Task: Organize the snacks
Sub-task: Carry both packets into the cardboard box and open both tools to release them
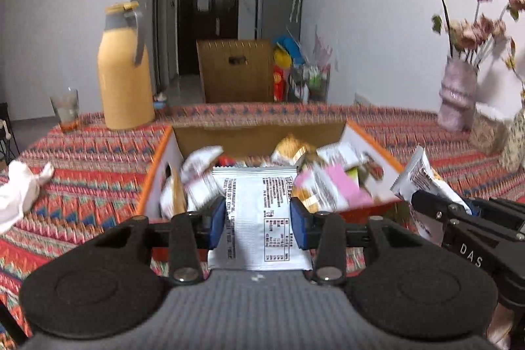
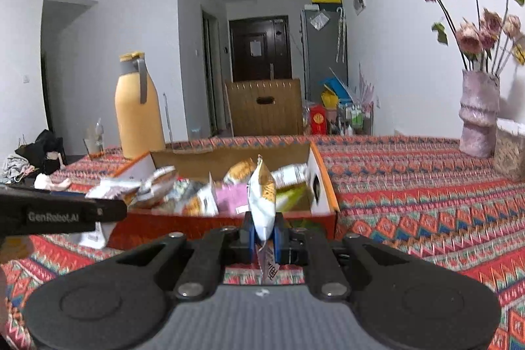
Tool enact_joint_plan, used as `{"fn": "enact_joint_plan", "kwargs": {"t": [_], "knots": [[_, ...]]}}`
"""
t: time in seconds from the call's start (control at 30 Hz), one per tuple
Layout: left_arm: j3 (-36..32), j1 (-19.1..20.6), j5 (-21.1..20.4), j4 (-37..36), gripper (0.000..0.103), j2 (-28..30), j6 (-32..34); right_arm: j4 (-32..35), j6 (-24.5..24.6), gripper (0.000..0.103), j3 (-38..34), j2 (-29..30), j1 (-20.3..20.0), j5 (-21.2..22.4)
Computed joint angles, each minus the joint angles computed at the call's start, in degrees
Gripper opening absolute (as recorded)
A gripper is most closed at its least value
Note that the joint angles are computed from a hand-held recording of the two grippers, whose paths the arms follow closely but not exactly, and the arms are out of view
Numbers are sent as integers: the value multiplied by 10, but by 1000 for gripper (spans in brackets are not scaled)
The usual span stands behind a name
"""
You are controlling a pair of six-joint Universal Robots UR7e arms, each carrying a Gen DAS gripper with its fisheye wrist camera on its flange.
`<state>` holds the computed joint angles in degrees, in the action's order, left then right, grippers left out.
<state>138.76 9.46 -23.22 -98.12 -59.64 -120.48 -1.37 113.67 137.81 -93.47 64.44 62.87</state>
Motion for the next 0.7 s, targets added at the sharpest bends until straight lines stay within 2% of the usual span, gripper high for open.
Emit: {"fn": "enact_joint_plan", "kwargs": {"t": [0.2,0.47,0.63,0.7], "knots": [[-26,24,51,124,42,-26,-79,-38,54,10,-29,31,77,35],[-73,90,117,281,42,-39,-194,-85,103,10,-80,103,159,90],[-92,132,153,343,42,-37,-244,-107,126,10,-115,154,191,122],[-88,148,166,327,42,-39,-234,-115,137,10,-127,173,197,129]]}}
